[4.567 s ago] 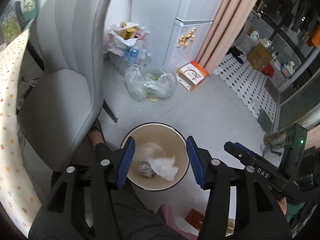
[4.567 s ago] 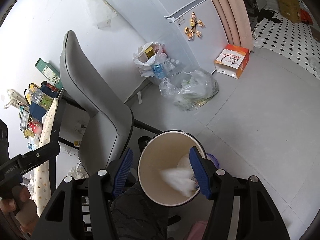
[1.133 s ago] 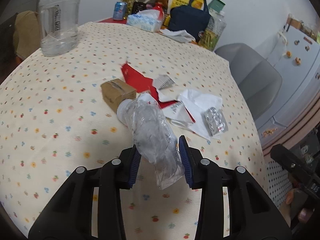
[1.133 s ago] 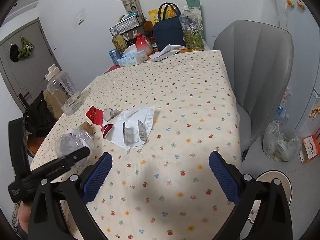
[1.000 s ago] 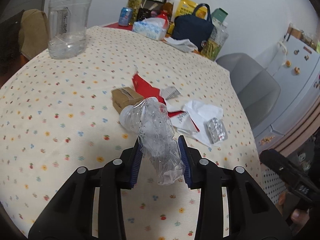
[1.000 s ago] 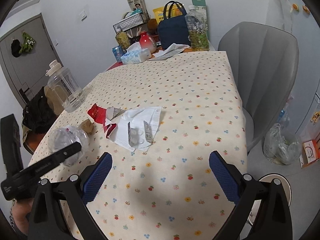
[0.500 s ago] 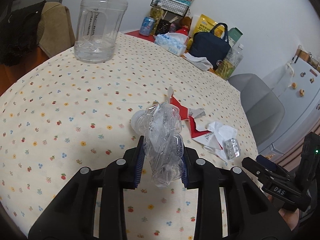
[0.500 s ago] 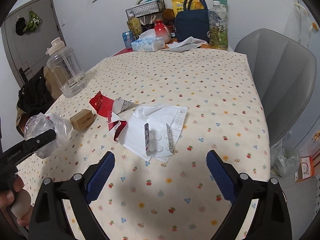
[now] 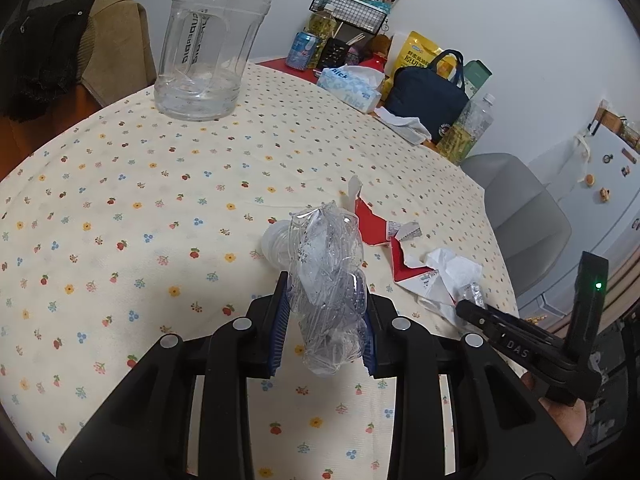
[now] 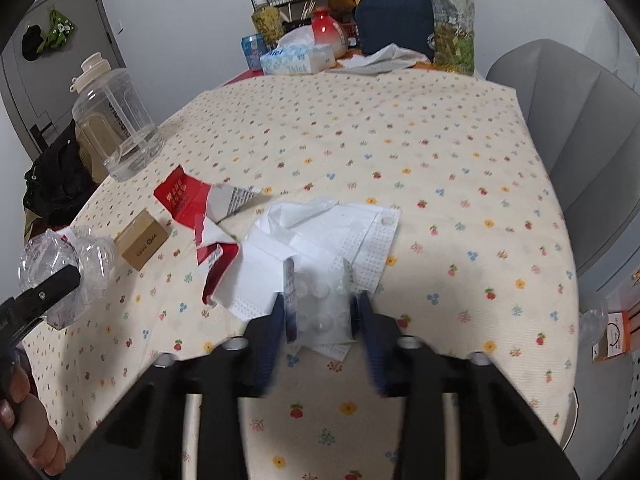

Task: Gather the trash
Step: 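Grasp the clear plastic bag with the left gripper while the right grasps the silver blister pack, then carry the plastic bag and blister pack over the beige wastebasket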

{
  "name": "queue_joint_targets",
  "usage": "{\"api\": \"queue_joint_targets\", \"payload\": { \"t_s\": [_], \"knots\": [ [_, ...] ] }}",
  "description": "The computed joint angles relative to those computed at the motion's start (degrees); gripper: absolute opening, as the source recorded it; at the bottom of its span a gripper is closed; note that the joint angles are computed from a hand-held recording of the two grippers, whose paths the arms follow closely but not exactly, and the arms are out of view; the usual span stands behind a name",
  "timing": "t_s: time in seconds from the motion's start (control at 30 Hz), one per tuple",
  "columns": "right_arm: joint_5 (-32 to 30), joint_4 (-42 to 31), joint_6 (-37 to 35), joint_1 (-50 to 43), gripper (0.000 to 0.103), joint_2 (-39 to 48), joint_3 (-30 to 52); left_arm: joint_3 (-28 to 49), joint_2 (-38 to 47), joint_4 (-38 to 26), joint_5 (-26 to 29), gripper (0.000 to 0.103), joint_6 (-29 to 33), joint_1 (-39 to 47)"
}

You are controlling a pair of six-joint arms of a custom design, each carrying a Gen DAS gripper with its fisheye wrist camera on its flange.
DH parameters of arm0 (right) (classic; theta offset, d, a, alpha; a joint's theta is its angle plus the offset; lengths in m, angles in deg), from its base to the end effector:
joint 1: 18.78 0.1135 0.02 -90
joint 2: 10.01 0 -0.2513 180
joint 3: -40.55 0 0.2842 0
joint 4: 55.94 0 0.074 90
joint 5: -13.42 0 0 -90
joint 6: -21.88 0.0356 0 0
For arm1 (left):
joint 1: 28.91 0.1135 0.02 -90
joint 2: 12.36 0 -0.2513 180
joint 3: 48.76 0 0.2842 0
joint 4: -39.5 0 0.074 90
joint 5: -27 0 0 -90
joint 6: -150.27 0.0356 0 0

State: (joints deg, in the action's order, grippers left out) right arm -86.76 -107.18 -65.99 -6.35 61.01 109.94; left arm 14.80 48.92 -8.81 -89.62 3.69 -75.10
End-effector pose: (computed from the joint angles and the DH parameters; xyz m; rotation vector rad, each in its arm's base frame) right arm 0.2801 0.0682 0.2561 -0.2991 2.4847 0.3275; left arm 0.1892 -0.1742 0.2690 -0.4250 2.2598 -0.3841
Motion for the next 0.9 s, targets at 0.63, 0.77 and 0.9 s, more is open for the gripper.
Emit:
{"api": "queue_joint_targets", "payload": {
  "t_s": [0.63,0.77,0.9],
  "knots": [
    [-7.6,-7.3,-4.5,-9.5,0.032,-18.2,-5.6,9.1,7.3,-0.2,-3.3,0.03,2.3,-7.5],
    [-10.8,-9.4,-6.7,-14.8,0.032,-20.6,-5.6,11.9,10.0,0.7,-2.7,0.03,3.5,-9.2],
    [-14.5,-11.6,-9.1,-21.2,0.032,-22.2,-5.1,14.0,11.9,2.8,-1.4,0.03,5.0,-10.6]
  ]
}}
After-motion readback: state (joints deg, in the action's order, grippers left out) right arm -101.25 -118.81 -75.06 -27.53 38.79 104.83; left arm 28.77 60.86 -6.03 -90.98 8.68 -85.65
